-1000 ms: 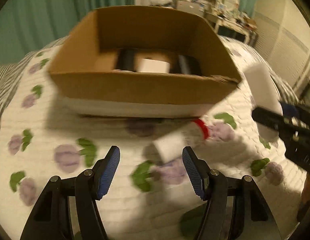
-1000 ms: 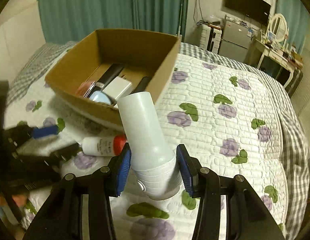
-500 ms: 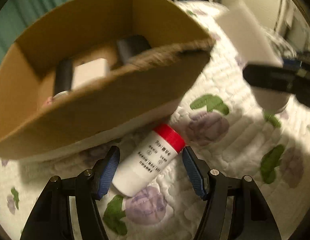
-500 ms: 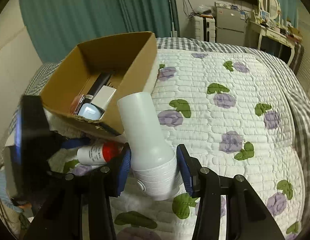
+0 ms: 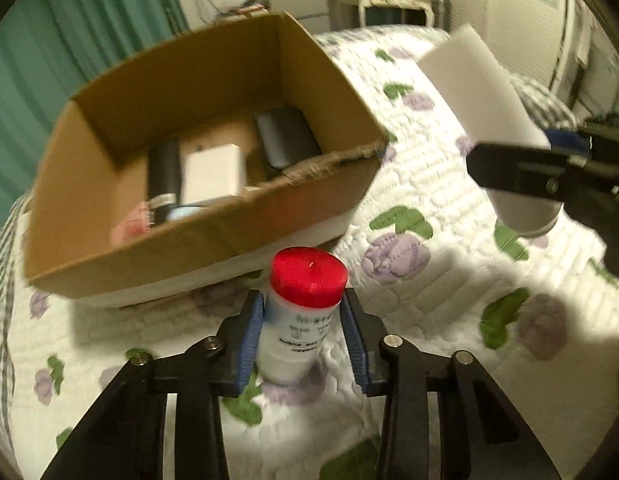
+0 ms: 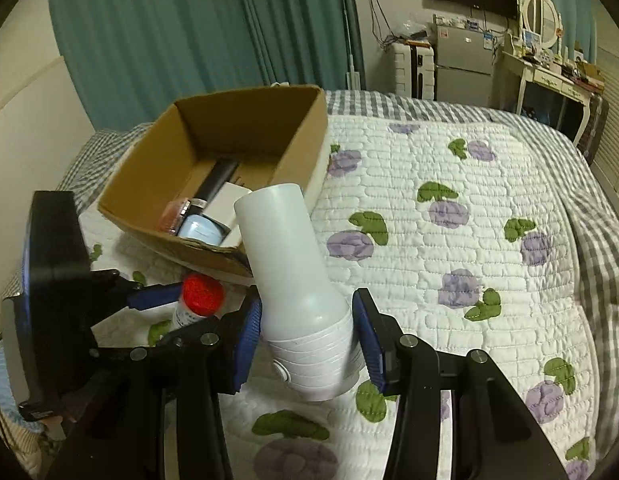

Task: Organize rigid objects
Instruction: 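Lower both held items into the box and open both tools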

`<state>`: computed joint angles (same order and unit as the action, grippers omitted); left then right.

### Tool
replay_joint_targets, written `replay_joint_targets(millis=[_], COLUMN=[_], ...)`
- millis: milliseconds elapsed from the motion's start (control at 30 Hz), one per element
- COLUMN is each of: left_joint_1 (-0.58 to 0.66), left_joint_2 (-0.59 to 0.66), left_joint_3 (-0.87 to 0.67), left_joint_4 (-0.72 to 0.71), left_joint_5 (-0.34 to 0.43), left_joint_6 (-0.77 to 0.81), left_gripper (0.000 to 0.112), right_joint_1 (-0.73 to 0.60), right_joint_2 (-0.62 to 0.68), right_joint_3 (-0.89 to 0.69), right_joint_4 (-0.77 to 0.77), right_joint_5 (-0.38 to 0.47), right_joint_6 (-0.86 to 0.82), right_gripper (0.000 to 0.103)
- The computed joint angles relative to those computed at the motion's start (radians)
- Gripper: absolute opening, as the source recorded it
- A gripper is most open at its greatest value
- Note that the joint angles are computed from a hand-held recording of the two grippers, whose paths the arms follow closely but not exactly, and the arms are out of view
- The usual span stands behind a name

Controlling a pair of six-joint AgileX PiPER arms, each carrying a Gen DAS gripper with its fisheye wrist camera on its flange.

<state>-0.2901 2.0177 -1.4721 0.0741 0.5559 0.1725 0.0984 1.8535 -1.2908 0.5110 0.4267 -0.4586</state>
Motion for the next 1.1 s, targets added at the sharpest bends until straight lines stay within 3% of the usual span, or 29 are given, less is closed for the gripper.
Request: replay_joint_targets(millis=[367, 567, 733, 1100], left_joint_1=[0.054, 0.128, 0.163, 0.179], left_joint_2=[-0.296, -0.326, -0.287, -0.041], left_joint_3=[0.148, 0.005, -0.122, -0.396], left_joint_4=[-0.002, -0.055, -0.036, 0.013], left_joint_5=[-0.042, 0.019, 0.060, 0.106], left_joint_6=[-0.062, -0.023, -0.026, -0.056], left_gripper=[0.036, 0.036, 0.036, 0.036], right_joint_1=[0.066, 0.125, 0.199, 0.225], right_joint_2=[-0.149, -0.157, -0.081, 0.242], right_joint_3=[0.008, -0.140, -0.353, -0.830], right_joint_4=[-0.241, -0.372, -0.545, -0.496], right_joint_5=[0.038, 0.121, 0.206, 0.361], right_joint_6=[0.220, 0.329, 0.447, 0.397], right_gripper=[0.045, 0.045, 0.045, 0.045])
